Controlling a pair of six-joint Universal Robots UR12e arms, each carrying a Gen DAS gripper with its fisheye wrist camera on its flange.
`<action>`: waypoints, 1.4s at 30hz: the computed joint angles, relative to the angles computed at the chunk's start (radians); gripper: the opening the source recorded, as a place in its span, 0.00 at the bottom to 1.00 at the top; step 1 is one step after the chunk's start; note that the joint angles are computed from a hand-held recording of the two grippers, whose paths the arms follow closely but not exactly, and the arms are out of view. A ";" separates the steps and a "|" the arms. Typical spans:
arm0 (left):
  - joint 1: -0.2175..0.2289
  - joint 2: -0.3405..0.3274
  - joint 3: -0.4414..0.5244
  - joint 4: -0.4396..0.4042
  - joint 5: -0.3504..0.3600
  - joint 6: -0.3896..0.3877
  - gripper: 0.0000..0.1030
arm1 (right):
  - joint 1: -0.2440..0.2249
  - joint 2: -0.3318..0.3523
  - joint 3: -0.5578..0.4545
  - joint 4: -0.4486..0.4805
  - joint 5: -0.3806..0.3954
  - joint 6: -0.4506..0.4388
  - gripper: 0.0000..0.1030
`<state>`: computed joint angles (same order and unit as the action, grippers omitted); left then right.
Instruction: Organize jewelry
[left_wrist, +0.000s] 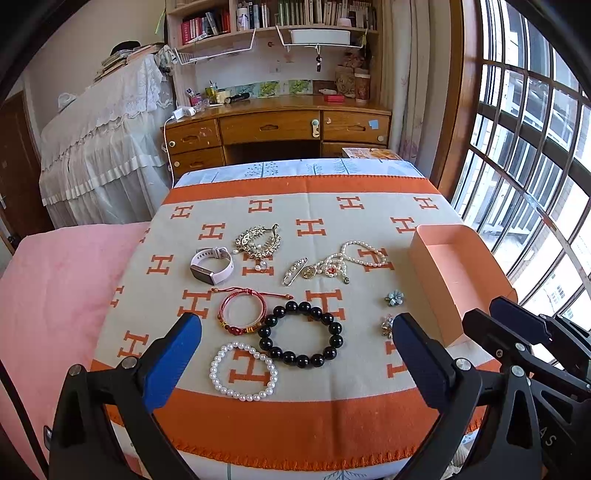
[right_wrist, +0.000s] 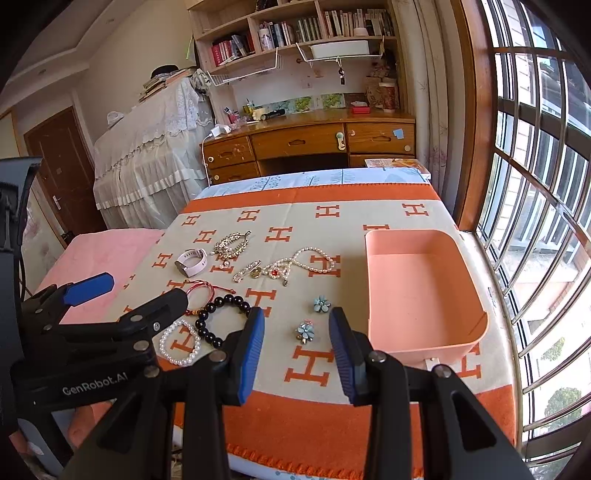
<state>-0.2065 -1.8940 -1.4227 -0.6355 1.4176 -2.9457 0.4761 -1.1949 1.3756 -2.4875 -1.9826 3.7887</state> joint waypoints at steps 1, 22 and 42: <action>0.000 -0.001 0.001 -0.001 -0.001 0.002 0.99 | 0.000 0.001 -0.002 0.004 0.000 0.004 0.36; 0.016 -0.032 0.044 0.033 -0.003 0.070 0.99 | -0.056 0.036 -0.063 0.105 0.181 -0.067 0.35; 0.113 -0.218 0.361 -0.241 0.004 0.027 0.99 | -0.185 0.220 -0.352 0.391 0.493 -0.030 0.35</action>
<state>-0.0934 -2.1121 -1.0612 -0.8761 1.4215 -2.9184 0.2916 -0.9744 1.0232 -2.0961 -1.4896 3.7587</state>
